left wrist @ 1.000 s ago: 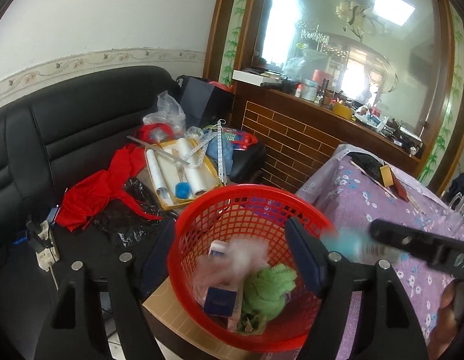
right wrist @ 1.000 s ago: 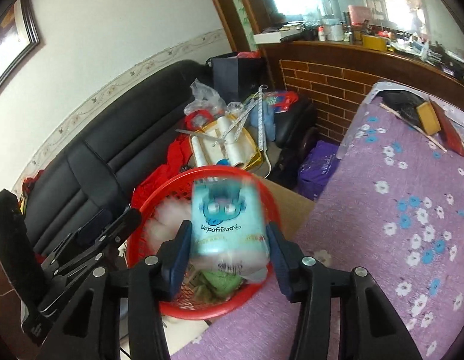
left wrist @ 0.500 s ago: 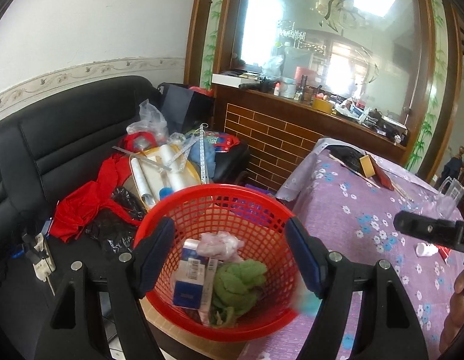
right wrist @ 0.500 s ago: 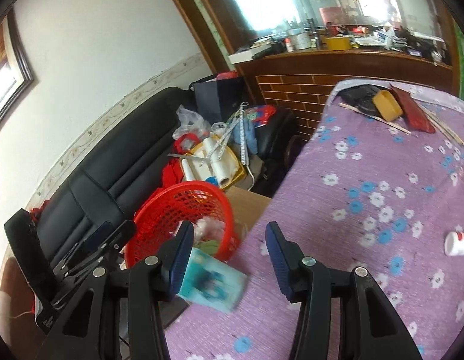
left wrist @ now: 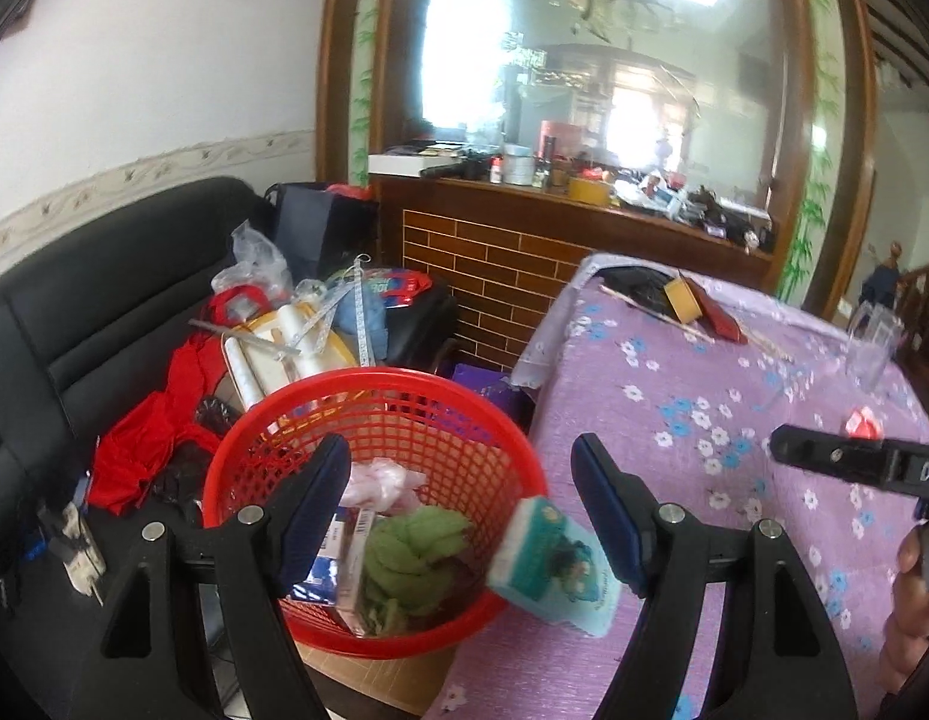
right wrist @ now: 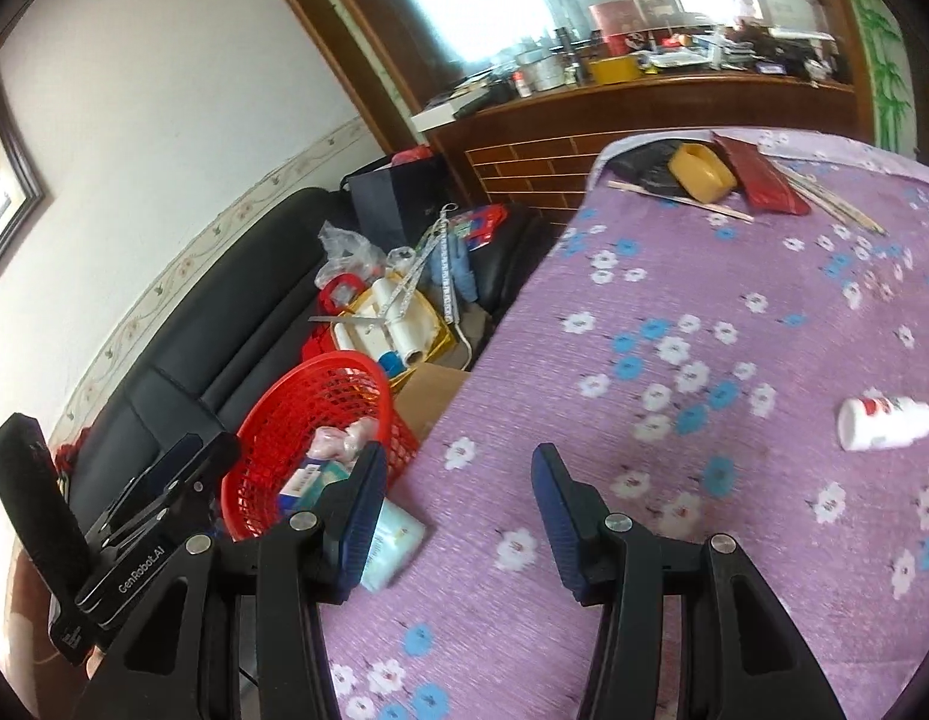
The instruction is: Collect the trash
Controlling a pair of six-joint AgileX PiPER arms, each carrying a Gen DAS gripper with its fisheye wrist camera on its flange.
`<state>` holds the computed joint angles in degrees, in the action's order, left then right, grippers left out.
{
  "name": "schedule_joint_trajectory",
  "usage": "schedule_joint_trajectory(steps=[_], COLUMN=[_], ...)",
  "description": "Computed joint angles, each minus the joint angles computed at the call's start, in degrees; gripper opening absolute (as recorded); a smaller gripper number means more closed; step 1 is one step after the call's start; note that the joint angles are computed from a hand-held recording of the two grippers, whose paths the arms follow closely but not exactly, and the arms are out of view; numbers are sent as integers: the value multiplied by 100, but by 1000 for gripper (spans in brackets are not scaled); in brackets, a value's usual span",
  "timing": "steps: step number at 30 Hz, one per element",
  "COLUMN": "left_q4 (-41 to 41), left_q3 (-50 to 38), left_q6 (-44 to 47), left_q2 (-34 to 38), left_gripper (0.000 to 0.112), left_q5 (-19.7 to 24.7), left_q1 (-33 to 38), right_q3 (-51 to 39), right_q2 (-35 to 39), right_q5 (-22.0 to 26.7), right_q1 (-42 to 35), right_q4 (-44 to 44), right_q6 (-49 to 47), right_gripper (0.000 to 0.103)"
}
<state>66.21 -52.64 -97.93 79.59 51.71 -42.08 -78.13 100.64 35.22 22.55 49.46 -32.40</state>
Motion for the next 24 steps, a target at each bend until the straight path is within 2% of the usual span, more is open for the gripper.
schedule_joint_trajectory(steps=[5,9,15,21,24], left_q4=[-419,-702,-672,-915,-1180], left_q3=[-17,-68,-620,-1403,-2177], left_q6=[122,128,276,870,1506], left_q2=[-9,110,601,1179,1728], left_gripper=[75,75,75,75,75], left_q5=[-660,-831,-398,-431,-439], left_q1=[166,114,-367,-615,-819], right_q3=[500,865,1145,1310,1247], right_q2=[-317,-572,-765,-900,-847], right_q5=[64,183,500,848,989], right_q1=[-451,-849,-1721,-2751,-3253], right_q4=[352,722,1090,1361,1424], right_q6=[-407,-820,-1204,-1483,-1480], right_gripper=[54,54,54,54,54])
